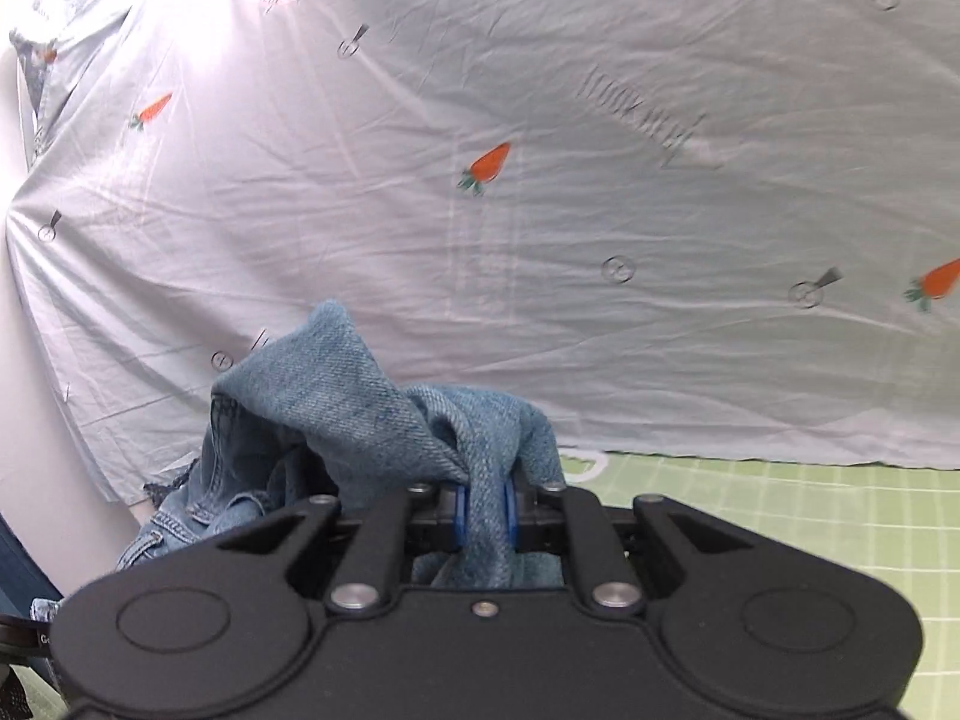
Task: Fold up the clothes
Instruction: 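Grasp the blue jeans waistband with the left gripper while the right gripper grasps a leg, then lift and pull the jeans out of the heap with both grippers onto the mat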
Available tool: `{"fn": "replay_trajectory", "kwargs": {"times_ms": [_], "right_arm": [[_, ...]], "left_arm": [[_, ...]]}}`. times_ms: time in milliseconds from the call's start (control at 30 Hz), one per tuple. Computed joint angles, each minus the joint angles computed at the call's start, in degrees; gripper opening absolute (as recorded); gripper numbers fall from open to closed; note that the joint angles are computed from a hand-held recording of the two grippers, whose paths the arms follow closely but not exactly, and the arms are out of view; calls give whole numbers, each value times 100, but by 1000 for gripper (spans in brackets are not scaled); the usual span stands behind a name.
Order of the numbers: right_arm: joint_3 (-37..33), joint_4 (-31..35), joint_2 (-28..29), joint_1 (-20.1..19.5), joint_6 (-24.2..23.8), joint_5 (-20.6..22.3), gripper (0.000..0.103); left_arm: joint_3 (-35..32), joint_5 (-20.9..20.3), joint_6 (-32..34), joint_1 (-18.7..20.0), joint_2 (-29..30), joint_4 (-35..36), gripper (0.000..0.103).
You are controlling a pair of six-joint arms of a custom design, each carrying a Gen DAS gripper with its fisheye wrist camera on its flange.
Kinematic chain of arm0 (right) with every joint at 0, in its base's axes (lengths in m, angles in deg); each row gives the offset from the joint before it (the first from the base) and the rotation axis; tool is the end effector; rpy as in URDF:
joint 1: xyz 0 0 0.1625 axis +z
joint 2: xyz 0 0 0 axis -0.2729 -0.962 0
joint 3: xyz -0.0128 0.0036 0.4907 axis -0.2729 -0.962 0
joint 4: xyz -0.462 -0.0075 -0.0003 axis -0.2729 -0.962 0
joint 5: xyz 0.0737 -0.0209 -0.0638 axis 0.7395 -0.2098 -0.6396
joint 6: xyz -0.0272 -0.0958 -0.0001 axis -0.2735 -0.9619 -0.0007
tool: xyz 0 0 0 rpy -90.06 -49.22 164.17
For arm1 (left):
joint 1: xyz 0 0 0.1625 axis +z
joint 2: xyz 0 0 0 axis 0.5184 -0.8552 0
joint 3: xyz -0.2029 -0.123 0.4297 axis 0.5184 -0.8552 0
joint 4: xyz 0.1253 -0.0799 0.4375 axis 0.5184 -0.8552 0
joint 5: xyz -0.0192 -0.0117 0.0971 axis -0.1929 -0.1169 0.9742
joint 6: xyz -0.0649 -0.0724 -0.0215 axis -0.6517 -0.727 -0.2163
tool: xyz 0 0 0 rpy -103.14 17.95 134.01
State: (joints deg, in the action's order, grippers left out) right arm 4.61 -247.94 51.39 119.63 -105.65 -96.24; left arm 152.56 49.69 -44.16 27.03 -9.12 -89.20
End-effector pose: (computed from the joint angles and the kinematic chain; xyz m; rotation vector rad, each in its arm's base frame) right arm 0.3046 -0.7267 0.1083 0.8231 -2.5409 1.2731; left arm -0.1180 -0.6173 0.3135 -0.2342 2.1059 -1.0609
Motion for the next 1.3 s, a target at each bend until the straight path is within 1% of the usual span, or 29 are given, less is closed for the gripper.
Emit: {"fn": "replay_trajectory", "kwargs": {"times_ms": [33,100,233,300,367,433,467,500,533,567,633,700,767,833,900,933,967,1000,1067,1100,1133,1167,1200,1300], "right_arm": [[240,-191,-210,-65,48,-56,13],[688,-580,-617,-199,-60,-231,13],[1461,-1132,-1431,-508,-405,-832,13],[1694,-1238,-1726,-664,-515,-1409,15],[1874,-1080,-1977,-855,-701,-2029,23],[2083,-818,-2200,-1076,-791,-2618,28],[2258,-758,-2334,-1221,-809,-2768,28],[2456,-758,-2471,-1362,-782,-2792,29],[2636,-765,-2600,-1490,-731,-2790,34],[2794,-742,-2734,-1610,-629,-2745,39],[3042,-625,-2994,-1837,-354,-2591,40],[3220,-450,-3221,-2041,-216,-2386,41],[3264,-291,-3326,-2187,-252,-2167,49],[3292,-118,-3432,-2326,-293,-1867,55],[3256,113,-3511,-2457,-150,-1496,59],[3200,226,-3514,-2494,-43,-1381,63],[3143,337,-3514,-2531,62,-1266,64],[3075,409,-3482,-2543,129,-1218,64],[2909,530,-3371,-2520,173,-1255,64],[2822,564,-3306,-2516,181,-1288,63],[2727,621,-3238,-2517,190,-1319,63],[2623,739,-3177,-2525,203,-1323,62],[2518,895,-3126,-2543,221,-1286,61],[2180,1355,-2937,-2603,301,-1131,61]], "left_arm": [[61,-65,24,-116,31,-75,10],[142,-302,46,-332,134,-151,10],[195,-956,-48,-724,538,-68,11],[161,-1357,-225,-827,818,122,11],[92,-1800,-401,-882,1133,320,15],[72,-2042,-718,-977,1350,680,17],[50,-2173,-856,-1022,1468,842,18],[21,-2309,-980,-1066,1594,991,18],[-15,-2449,-1093,-1108,1725,1130,18],[6,-2394,-1235,-1193,1795,1220,19],[32,-2330,-1557,-1277,1875,1326,21],[36,-2266,-1883,-1334,1949,1441,24],[33,-2210,-2190,-1368,1998,1566,32],[48,-2189,-2422,-1395,2032,1641,38],[68,-2190,-2599,-1414,2065,1663,42],[90,-2188,-2660,-1438,2076,1636,44],[113,-2185,-2722,-1462,2087,1609,48],[108,-2173,-2751,-1473,2100,1572,50],[113,-2149,-2745,-1480,2123,1390,61],[88,-2146,-2631,-1446,2163,1196,64],[61,-2147,-2517,-1412,2204,1003,71],[31,-2150,-2403,-1378,2246,811,74],[0,-2157,-2289,-1344,2290,621,74],[-289,-2272,-2164,-1171,2507,551,75]]}}
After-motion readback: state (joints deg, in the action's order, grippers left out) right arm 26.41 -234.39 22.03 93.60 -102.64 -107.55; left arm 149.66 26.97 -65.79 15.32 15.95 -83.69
